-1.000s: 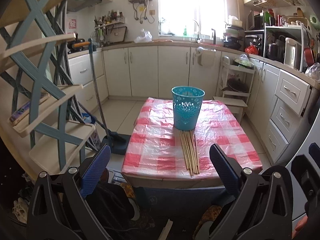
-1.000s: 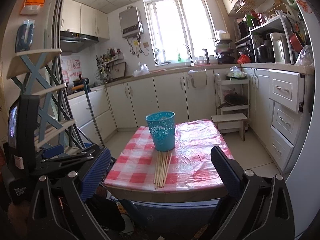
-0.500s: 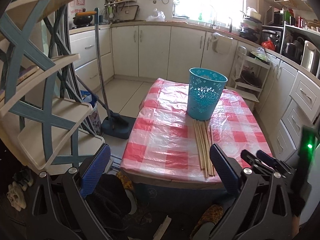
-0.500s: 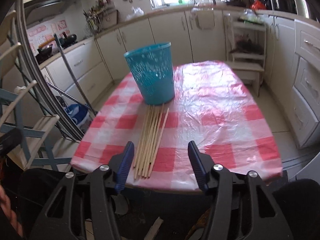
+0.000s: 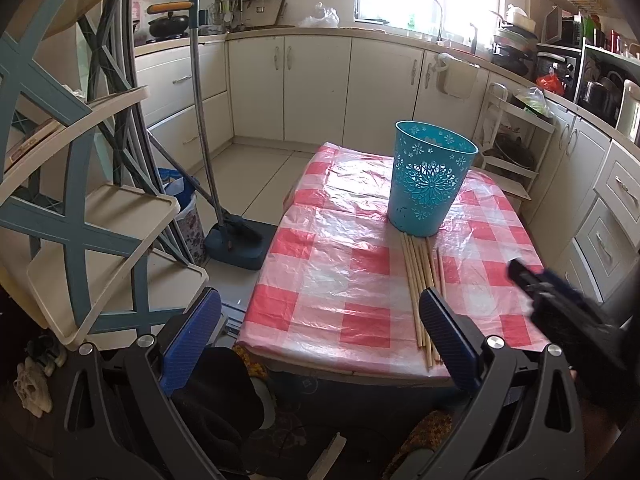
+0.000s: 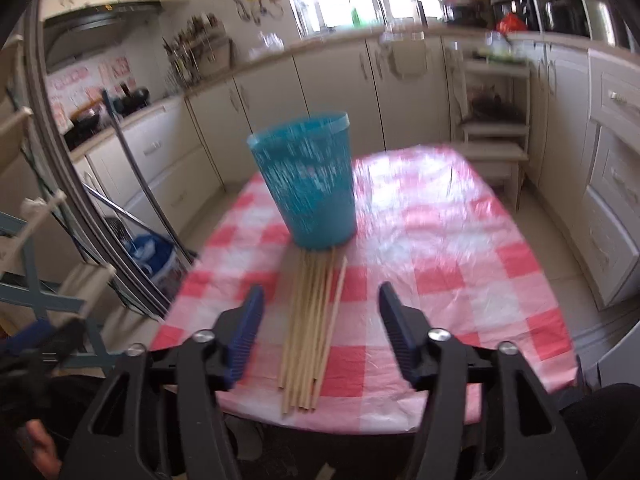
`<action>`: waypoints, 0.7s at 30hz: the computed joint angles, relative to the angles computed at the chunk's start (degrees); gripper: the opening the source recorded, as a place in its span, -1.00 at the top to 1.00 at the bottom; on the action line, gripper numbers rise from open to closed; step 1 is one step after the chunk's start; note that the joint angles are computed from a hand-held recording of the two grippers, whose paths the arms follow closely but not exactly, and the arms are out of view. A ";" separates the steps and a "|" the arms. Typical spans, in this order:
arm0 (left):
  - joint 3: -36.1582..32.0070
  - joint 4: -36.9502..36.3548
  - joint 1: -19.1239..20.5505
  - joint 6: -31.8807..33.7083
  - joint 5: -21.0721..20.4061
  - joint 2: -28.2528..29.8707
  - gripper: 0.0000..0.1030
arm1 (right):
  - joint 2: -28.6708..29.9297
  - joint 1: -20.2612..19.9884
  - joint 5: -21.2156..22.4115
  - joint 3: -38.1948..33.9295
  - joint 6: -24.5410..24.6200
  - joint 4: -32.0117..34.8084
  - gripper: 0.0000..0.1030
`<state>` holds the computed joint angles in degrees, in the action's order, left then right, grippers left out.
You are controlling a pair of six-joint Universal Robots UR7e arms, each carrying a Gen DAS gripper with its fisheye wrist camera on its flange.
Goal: Organize utensils
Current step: 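Lower the open right gripper around the loose wooden chopstick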
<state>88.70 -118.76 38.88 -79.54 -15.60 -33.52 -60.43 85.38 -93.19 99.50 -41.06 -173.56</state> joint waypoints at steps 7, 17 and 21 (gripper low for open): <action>0.04 -1.08 -1.04 0.88 0.24 0.24 -0.85 | -10.02 0.41 8.35 9.24 -2.98 -7.21 -0.44; -0.94 2.27 -1.02 -0.29 0.21 0.62 -0.85 | -0.69 0.15 -0.69 1.48 -4.52 -2.25 -0.07; -1.39 2.49 0.43 -0.11 -0.10 0.68 -0.85 | 8.51 -0.45 -7.82 -8.40 -1.28 5.32 0.35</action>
